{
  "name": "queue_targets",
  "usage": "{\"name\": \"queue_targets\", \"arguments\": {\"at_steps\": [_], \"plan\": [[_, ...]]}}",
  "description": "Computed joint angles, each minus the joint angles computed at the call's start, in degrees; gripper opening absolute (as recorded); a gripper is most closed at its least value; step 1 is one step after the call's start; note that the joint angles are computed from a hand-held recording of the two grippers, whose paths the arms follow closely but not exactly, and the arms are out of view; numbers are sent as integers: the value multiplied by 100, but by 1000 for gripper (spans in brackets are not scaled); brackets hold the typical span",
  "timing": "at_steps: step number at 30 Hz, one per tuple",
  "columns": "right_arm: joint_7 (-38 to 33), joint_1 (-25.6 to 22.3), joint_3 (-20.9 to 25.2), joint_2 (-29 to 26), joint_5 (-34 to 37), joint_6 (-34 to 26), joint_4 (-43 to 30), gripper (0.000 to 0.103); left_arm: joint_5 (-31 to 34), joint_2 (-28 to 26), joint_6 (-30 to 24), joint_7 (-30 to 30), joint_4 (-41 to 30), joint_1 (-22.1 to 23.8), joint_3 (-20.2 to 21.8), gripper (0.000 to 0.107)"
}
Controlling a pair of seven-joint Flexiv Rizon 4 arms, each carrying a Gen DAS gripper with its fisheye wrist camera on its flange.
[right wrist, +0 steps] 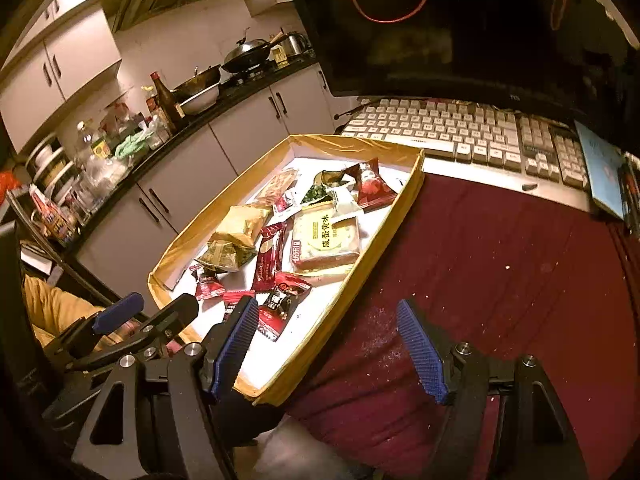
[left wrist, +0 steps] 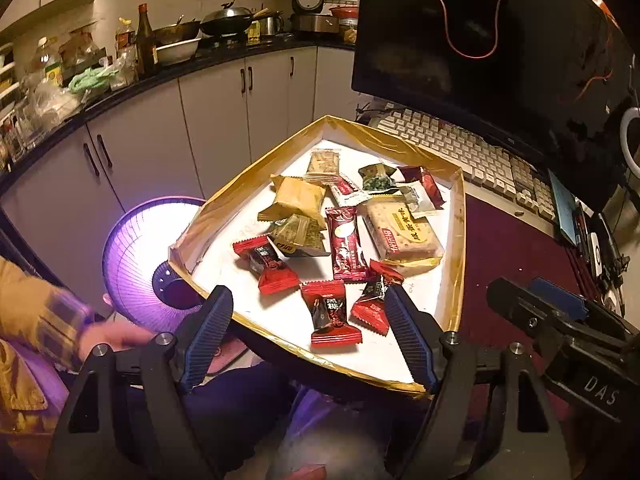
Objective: Organize snacks
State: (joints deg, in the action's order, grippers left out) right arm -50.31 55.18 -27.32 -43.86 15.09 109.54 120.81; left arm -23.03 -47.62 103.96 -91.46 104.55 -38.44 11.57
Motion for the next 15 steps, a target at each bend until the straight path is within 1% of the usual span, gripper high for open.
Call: {"name": "queue_targets", "arguments": {"at_steps": [2,4,7,12,15], "plan": [[-19,134,-139,-44,17,-41,4,74,41,25,29,-15,30,117,-130,78],[-53,159,-162,-50,-11,-27,13,74,103,48,42,7,39,221,-235,78],[-66,247,-254,-77,19,-45,21,74,111,50,71,15,44,220,-226,78],[-51,216,-227,-68,11,-36,29,74,108,60,27,37,33,232,-239,78],[-55,204,-216,-67,20,-27,33,74,87,47,-33,18,0,165,-180,78]]}}
